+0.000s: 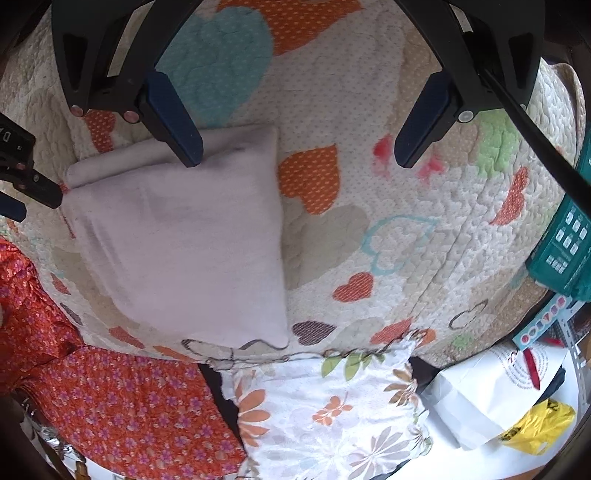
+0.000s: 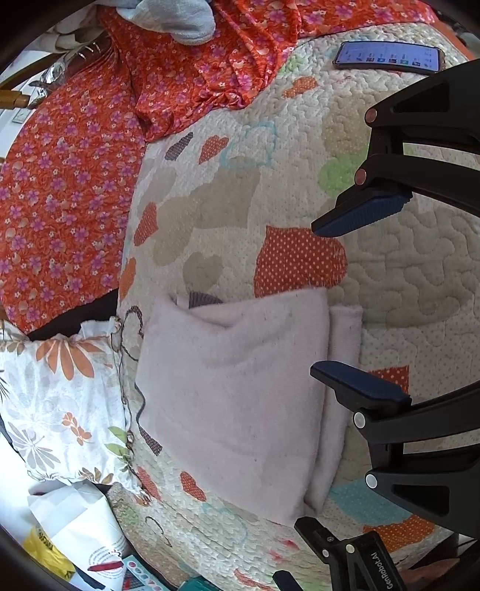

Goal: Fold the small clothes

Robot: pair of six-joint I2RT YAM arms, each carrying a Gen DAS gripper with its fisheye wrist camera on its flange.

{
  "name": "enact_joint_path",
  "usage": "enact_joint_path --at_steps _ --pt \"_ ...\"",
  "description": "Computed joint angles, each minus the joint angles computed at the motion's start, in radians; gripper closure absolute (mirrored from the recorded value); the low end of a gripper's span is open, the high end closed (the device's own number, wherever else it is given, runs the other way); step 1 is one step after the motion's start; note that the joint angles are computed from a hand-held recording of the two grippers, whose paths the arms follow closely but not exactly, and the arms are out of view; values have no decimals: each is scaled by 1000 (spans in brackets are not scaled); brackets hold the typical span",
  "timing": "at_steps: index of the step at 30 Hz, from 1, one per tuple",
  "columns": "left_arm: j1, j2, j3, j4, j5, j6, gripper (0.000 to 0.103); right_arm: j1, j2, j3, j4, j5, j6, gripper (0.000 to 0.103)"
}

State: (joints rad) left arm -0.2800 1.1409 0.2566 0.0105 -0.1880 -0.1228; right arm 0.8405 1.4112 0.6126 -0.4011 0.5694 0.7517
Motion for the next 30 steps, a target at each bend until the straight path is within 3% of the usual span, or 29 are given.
enact_joint_path --at_steps 6,30 --pt "-58 -33 2 -6 -46 -10 0 -12 -14 -5 -9 6 7 29" --pt "37 61 35 -35 0 35 0 9 58 12 57 1 -33 29"
